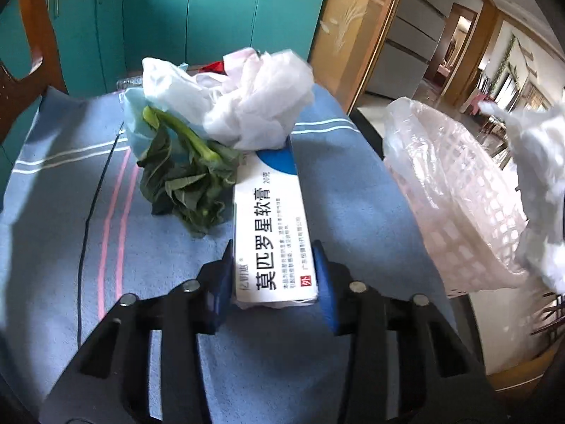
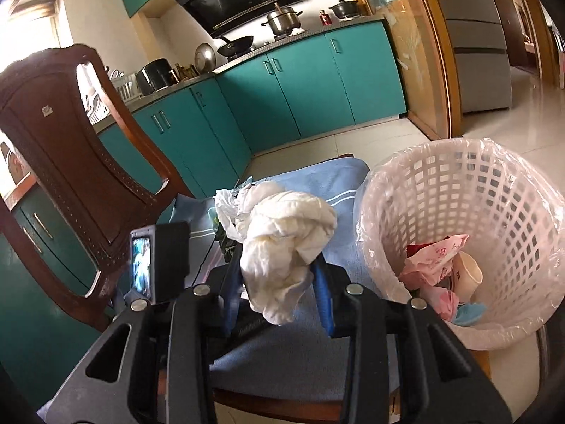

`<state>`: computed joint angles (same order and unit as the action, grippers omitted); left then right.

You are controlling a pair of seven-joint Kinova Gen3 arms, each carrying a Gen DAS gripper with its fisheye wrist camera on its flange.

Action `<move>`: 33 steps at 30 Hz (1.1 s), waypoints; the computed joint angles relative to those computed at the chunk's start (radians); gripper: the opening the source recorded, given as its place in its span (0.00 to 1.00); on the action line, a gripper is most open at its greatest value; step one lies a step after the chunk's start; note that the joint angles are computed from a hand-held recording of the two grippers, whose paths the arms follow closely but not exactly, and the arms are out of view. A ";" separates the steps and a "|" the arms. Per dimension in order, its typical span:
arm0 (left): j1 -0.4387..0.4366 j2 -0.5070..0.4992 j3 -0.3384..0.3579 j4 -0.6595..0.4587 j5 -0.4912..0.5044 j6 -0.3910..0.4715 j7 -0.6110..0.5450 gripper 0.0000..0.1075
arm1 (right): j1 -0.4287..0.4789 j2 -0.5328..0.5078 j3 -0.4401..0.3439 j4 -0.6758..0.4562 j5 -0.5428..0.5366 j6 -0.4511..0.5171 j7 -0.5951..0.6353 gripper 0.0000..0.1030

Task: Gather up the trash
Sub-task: 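Grasp the white medicine box with the left tool and lift it, then hold the tissue in the right tool and the box in the left tool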

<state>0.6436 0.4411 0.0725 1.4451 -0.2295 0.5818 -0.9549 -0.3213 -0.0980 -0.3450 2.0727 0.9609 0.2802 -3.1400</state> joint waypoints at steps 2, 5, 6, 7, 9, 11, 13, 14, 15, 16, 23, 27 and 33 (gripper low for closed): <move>-0.002 -0.025 0.001 0.033 0.013 -0.023 -0.015 0.38 | 0.000 -0.003 0.000 0.003 0.000 -0.001 0.001 0.35; -0.036 -0.084 0.069 0.093 -0.051 -0.032 0.028 0.38 | 0.006 -0.014 -0.005 0.014 -0.004 0.000 -0.010 0.35; -0.060 -0.111 0.113 0.116 -0.080 -0.019 0.042 0.38 | 0.011 -0.019 -0.014 0.018 0.002 0.002 -0.021 0.35; -0.089 -0.138 0.159 0.138 -0.096 -0.013 0.044 0.38 | 0.012 -0.025 -0.019 0.022 0.000 0.005 -0.020 0.35; -0.158 -0.218 0.250 0.211 -0.130 -0.031 0.069 0.38 | 0.011 -0.039 -0.035 0.030 -0.009 0.013 -0.015 0.35; -0.186 -0.310 0.287 0.300 -0.195 -0.082 0.142 0.38 | 0.027 -0.051 -0.069 0.042 0.020 0.015 -0.050 0.35; -0.192 -0.403 0.291 0.380 -0.249 -0.122 0.224 0.38 | 0.031 -0.062 -0.103 0.051 0.045 0.029 -0.075 0.35; -0.221 -0.449 0.313 0.424 -0.277 -0.148 0.264 0.38 | 0.029 -0.065 -0.118 0.054 0.057 0.038 -0.087 0.35; -0.264 -0.495 0.345 0.467 -0.304 -0.171 0.305 0.38 | 0.024 -0.066 -0.128 0.055 0.066 0.045 -0.094 0.35; -0.310 -0.541 0.371 0.511 -0.319 -0.206 0.346 0.38 | 0.016 -0.065 -0.140 0.055 0.080 0.054 -0.099 0.35; -0.424 -0.610 0.439 0.568 -0.454 -0.130 0.584 0.38 | -0.077 -0.018 -0.159 0.025 0.193 0.143 -0.140 0.35; -0.255 -0.581 0.304 0.567 -0.553 -0.089 0.669 0.38 | -0.133 0.000 -0.127 0.011 0.202 0.169 -0.132 0.35; -0.036 -0.570 0.156 0.579 -0.684 -0.045 0.794 0.38 | -0.204 0.004 -0.068 0.015 0.218 0.184 -0.153 0.35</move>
<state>0.6074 -0.1294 0.2286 2.0243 -0.9132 0.5367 -0.1609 -0.5249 -0.0943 -0.4131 2.0878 1.1787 0.4644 -3.2933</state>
